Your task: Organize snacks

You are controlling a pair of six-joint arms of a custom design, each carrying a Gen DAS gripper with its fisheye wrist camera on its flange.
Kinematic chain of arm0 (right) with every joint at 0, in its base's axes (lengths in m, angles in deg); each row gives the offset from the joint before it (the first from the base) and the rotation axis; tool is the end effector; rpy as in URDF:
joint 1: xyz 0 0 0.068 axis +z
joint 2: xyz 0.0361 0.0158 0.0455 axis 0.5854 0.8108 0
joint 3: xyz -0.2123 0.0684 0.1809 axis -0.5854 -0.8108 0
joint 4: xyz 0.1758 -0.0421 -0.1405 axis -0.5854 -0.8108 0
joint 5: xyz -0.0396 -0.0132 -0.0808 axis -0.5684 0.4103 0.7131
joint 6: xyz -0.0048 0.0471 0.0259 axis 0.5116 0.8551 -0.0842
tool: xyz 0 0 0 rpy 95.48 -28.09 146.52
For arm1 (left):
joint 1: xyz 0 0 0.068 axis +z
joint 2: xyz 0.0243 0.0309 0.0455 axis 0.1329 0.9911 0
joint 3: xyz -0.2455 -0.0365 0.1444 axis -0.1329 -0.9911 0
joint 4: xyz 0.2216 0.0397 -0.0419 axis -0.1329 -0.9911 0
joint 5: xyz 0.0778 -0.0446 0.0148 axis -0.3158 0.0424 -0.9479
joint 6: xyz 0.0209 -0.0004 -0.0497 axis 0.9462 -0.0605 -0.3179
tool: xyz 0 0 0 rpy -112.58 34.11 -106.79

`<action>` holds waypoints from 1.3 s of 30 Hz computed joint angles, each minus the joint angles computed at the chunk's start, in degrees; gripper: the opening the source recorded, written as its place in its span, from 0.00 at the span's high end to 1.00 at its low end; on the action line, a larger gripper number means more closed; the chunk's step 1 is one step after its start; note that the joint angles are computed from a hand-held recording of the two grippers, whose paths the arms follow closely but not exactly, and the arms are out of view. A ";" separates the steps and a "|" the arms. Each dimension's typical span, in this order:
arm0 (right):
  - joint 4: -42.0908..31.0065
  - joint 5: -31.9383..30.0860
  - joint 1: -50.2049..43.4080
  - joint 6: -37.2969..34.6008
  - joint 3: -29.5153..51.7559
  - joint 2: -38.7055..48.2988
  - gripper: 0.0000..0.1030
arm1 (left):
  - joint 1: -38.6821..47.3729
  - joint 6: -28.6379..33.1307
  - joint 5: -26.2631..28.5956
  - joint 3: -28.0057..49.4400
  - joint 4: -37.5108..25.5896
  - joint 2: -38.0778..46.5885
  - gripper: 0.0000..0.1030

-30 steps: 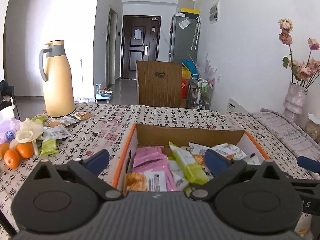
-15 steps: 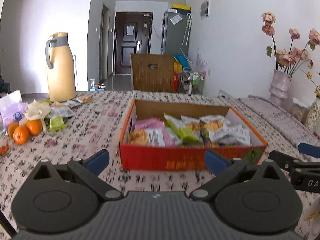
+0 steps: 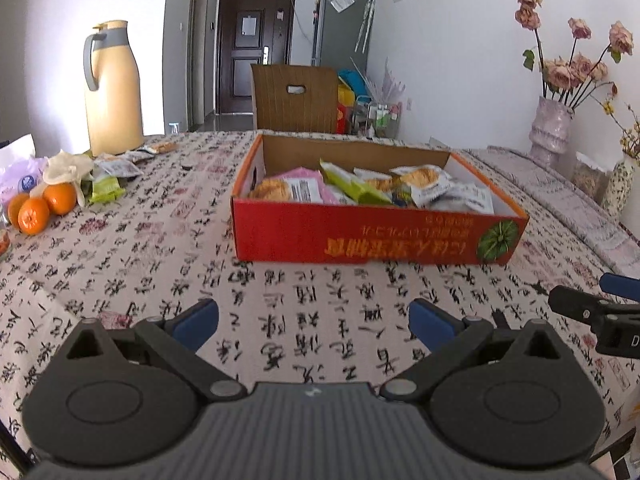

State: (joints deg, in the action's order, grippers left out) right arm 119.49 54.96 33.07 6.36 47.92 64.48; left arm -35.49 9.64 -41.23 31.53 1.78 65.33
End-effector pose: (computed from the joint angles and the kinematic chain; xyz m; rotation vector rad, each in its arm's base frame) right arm 0.3014 0.0023 0.1438 -0.4343 2.0414 0.3772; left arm 0.2138 -0.1658 0.1598 -0.3569 2.1207 0.0997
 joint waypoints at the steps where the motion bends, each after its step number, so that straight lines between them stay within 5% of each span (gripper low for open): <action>1: -0.09 -0.05 -0.13 -0.12 -0.09 0.18 0.00 | -0.03 -0.27 0.22 -0.11 -0.06 0.17 0.00; 39: -0.67 -0.13 -0.18 -0.49 -0.14 1.23 0.00 | -0.39 -1.16 1.14 0.05 -0.36 1.23 0.00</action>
